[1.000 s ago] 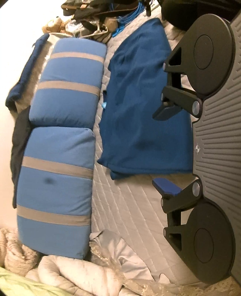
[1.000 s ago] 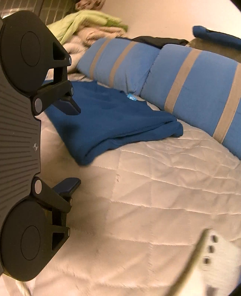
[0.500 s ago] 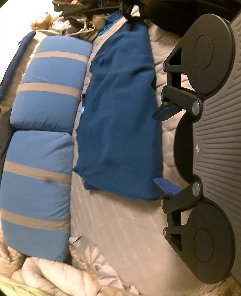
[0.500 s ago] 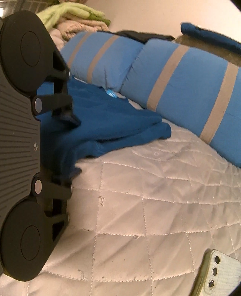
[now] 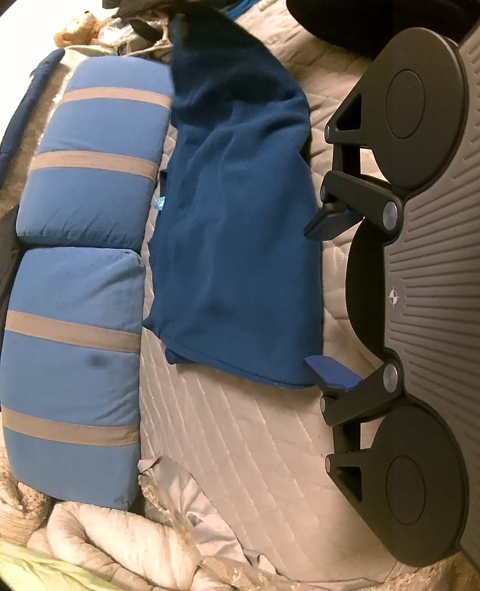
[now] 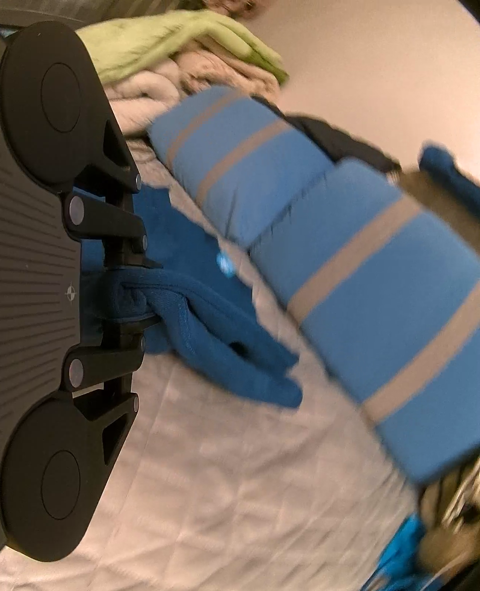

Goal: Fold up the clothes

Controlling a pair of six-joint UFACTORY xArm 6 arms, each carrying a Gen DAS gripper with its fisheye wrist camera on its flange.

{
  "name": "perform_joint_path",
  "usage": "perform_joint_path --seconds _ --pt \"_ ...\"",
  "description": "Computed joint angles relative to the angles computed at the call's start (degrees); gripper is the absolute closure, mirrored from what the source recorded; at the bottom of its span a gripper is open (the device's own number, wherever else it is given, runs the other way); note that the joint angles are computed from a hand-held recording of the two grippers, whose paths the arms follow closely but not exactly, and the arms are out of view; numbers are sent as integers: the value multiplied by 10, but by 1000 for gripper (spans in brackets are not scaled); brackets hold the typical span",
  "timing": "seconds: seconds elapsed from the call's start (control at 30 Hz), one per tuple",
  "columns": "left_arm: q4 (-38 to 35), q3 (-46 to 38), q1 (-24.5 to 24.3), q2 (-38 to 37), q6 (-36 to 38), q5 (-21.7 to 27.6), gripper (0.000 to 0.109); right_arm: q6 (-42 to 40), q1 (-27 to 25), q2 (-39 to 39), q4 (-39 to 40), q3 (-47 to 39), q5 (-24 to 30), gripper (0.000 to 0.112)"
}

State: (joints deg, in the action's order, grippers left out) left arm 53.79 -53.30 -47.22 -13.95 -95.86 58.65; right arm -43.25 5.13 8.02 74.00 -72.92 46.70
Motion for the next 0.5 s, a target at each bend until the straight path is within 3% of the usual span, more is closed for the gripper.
perform_joint_path --seconds 0.27,0.5 --pt "-3 -26 -13 21 11 45 40 -25 63 -2 -8 -44 -8 89" --pt "4 -15 -9 11 -13 33 40 -21 135 18 -18 -84 -24 90"
